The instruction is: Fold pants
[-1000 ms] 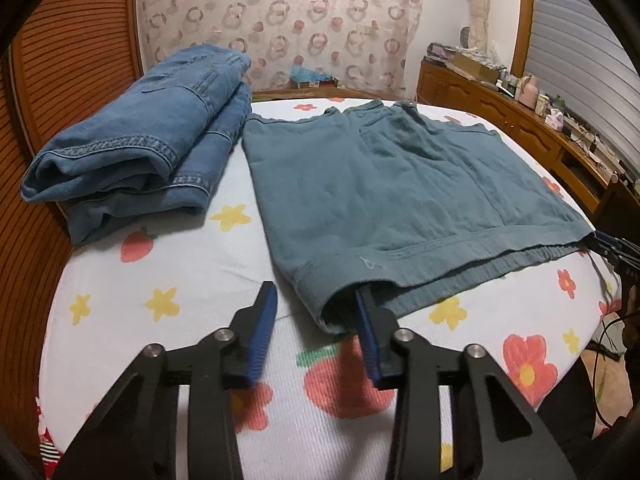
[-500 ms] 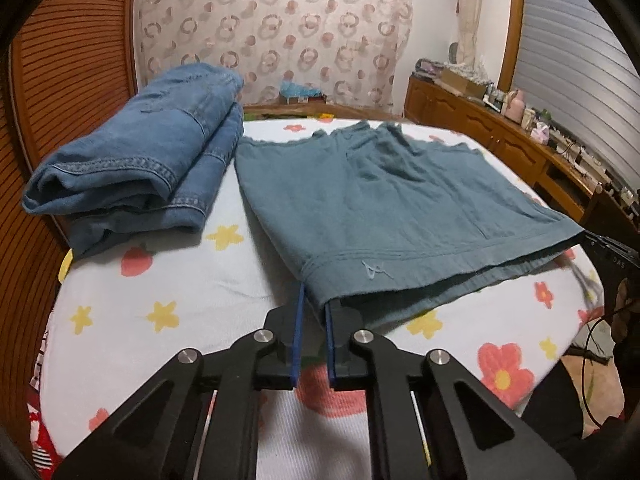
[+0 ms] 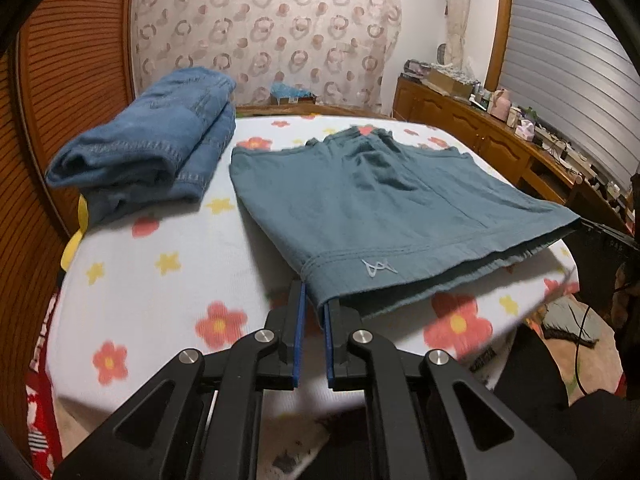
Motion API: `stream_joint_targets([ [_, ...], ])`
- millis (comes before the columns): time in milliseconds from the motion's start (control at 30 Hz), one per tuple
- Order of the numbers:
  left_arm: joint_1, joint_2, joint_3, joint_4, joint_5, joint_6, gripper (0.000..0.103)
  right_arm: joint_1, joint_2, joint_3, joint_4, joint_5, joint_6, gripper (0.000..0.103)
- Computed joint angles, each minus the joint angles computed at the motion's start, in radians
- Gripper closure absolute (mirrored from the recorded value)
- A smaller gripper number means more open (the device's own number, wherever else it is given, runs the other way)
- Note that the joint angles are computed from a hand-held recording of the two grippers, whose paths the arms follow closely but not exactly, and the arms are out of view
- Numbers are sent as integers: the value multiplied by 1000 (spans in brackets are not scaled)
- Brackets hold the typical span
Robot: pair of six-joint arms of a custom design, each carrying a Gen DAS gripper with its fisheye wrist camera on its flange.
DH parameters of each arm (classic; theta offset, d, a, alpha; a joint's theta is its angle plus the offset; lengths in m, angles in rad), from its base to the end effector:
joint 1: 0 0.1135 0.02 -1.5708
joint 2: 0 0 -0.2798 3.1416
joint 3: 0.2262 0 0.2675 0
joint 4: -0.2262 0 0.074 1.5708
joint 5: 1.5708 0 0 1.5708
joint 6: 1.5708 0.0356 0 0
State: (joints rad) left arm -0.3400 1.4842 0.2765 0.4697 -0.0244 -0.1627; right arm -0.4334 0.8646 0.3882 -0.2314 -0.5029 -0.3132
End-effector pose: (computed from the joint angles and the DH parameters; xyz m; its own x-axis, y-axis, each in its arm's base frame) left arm 0.2129 -0.0744 0.0961 -0.6772 0.0678 -0.7327 0.2095 0.9723 -0.1036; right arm 0.1683 -0.0590 0.1918 -0.5723 -0.0326 -0.8194 -0.1479 0.9869 0.0640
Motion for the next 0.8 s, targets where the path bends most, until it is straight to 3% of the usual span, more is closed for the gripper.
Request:
stream_joint_targets([
  [267,-14,97,-1,47,-30,-2,92,-16,130,-58,87,13,-33,98],
  [367,-22,59,-11,28,-52,-9,79,-19,148,-62,114,7,-20,98],
  [433,-23,28,-19,11,-70,-9,60,-10,155,-69,137,24,-22,96],
  [500,-15,-13,-31,-1,-68,-7,48,8,164,-46,129,36,-10,96],
  [567,-7,-54,-36,-23,-66,-5,42,44,113,-43,100,58,25,96],
  [633,-4,-78,-34,-40,-75,3,31,45,97,-35,86,48,32,96],
  [800,16,-63,-4,-40,-65,16,26,81,73,-33,127,27,69,96],
])
